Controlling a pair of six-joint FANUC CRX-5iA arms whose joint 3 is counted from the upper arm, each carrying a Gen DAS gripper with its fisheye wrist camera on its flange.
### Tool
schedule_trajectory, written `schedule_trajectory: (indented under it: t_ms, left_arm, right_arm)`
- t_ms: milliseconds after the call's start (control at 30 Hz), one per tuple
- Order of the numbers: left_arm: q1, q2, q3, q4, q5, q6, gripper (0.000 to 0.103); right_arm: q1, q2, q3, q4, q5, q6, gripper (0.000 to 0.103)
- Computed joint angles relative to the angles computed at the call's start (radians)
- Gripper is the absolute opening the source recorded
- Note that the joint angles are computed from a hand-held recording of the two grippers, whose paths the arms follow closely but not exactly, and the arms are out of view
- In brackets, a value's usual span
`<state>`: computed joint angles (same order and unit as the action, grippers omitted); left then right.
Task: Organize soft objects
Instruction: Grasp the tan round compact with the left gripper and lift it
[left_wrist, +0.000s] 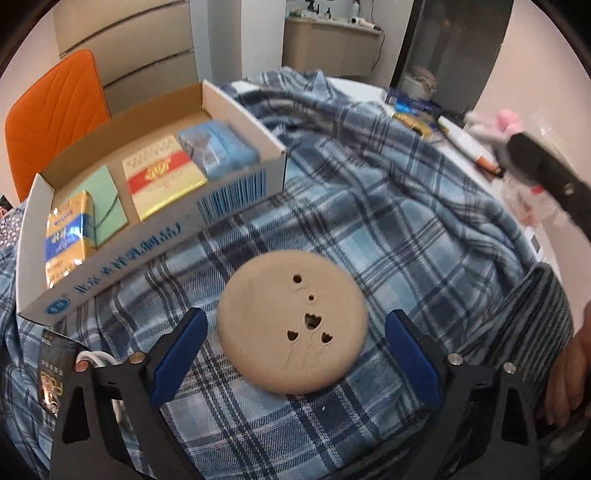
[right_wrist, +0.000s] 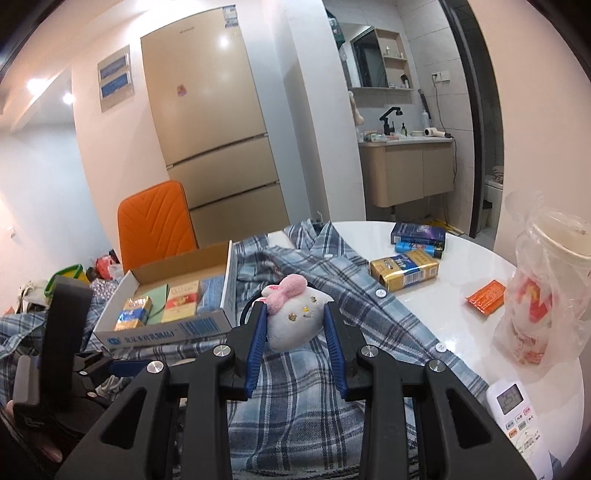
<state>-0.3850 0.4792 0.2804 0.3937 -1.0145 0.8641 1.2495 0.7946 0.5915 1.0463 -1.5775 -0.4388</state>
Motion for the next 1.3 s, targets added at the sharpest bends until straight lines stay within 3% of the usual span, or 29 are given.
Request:
schedule_trajectory:
  t_ms: [67, 167, 267, 767, 933, 1167, 1300]
  left_arm:
    - [0.000, 0.008, 0.010, -0.009, -0.009, 0.015, 0.092]
    - [0.000, 0.011, 0.013, -0.010, -0.008, 0.016, 0.081]
    - [0.006, -0.009, -0.020, 0.023, 0.021, -0.018, 0.079]
    - [0.069, -0.231, -0.302, 0.210, 0.296, -0.100, 0.079]
    - [0.090, -0.301, -0.370, 0.273, 0.387, -0.153, 0.079]
    - [0.104, -0.359, -0.410, 0.322, 0.487, -0.167, 0.079]
    - [0.106, -0.372, -0.419, 0.370, 0.535, -0.190, 0.079]
  right_arm:
    - [0.000, 0.000, -0.002, 0.004, -0.001, 0.002, 0.033]
    - [0.000, -0.002, -0.004, 0.001, 0.002, 0.002, 0.033]
    - [-0.001, -0.001, -0.002, 0.001, 0.002, 0.005, 0.033]
    - [0.005, 0.015, 0.007, 0.065, 0.002, 0.033, 0.033]
    - [0.007, 0.061, 0.083, 0.113, 0.008, 0.139, 0.033]
    - [-0.001, 0.063, 0.141, 0.168, 0.090, 0.180, 0.033]
    - [-0.014, 0.154, 0.327, 0.201, 0.075, 0.315, 0.033]
